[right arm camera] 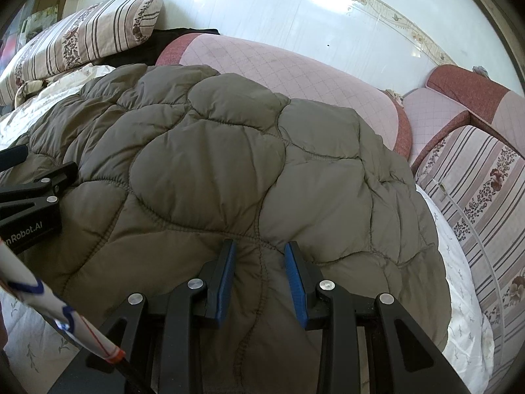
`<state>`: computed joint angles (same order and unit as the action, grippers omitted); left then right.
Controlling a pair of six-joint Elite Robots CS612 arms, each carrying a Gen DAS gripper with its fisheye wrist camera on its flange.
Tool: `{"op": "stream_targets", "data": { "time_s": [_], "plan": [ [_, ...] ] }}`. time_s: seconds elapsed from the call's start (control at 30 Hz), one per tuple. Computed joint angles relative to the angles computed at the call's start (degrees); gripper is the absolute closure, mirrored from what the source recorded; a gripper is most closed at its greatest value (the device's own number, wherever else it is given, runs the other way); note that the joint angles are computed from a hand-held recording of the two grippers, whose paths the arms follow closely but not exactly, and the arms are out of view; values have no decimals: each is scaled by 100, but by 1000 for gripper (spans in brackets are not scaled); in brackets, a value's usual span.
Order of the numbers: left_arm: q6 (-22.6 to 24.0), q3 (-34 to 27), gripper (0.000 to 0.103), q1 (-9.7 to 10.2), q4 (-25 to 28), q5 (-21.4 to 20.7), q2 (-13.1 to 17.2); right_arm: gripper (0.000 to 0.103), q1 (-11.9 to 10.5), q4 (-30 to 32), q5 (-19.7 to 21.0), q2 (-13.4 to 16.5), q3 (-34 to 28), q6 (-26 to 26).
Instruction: Fold large clothes
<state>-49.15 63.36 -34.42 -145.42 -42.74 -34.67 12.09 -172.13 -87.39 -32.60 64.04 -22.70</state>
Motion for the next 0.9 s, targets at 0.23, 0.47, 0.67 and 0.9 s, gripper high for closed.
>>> {"op": "stream_targets", "data": {
  "time_s": [0.23, 0.47, 0.67, 0.9],
  "plan": [
    [2, 37, 19, 3, -15, -25, -30, 67, -64, 207, 255, -44, -22, 225],
    [30, 84, 18, 30, -64, -86, -59, 66, -295, 569, 334, -36, -309, 1213],
    [-2, 102, 18, 35, -17, -155, -91, 60, -535, 1525, 912, 113, -744, 2154],
    [-758, 908, 18, 169, -260, -592, -673, 57, -643, 1056, 624, -95, -482, 2492]
  ]
}}
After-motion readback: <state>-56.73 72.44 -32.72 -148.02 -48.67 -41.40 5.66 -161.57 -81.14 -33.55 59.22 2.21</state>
